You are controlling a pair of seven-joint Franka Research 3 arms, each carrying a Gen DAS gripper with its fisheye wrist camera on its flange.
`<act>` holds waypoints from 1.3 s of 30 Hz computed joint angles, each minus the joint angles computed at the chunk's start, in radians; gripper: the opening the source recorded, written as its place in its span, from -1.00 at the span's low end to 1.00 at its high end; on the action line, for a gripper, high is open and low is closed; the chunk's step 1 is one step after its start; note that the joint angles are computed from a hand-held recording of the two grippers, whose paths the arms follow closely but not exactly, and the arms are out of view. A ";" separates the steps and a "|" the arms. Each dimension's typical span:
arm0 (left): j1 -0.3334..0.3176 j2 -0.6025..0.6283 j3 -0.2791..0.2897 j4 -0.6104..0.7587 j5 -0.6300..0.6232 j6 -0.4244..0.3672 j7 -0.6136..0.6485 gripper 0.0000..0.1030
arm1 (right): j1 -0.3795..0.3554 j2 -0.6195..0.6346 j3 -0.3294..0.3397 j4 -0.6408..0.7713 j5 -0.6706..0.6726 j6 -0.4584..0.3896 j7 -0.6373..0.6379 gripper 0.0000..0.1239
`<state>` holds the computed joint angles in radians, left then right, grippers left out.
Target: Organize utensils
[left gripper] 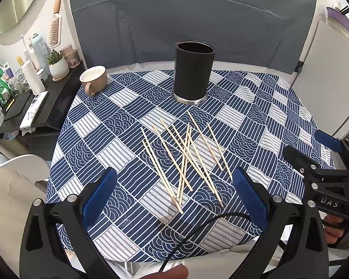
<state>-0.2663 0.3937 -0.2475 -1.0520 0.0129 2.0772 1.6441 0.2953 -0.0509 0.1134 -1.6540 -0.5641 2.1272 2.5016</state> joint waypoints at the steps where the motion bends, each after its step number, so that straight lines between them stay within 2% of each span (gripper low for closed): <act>1: 0.002 0.002 -0.002 0.003 -0.005 -0.003 0.002 0.89 | -0.001 -0.002 -0.001 -0.003 0.002 0.004 0.000 0.54; 25: -0.022 0.012 0.004 0.019 0.022 -0.036 -0.064 0.89 | -0.022 -0.027 -0.003 -0.042 0.038 0.048 -0.059 0.54; 39: -0.049 -0.026 0.011 -0.036 0.071 -0.050 -0.180 0.89 | -0.053 -0.070 -0.008 -0.112 0.122 0.109 -0.165 0.54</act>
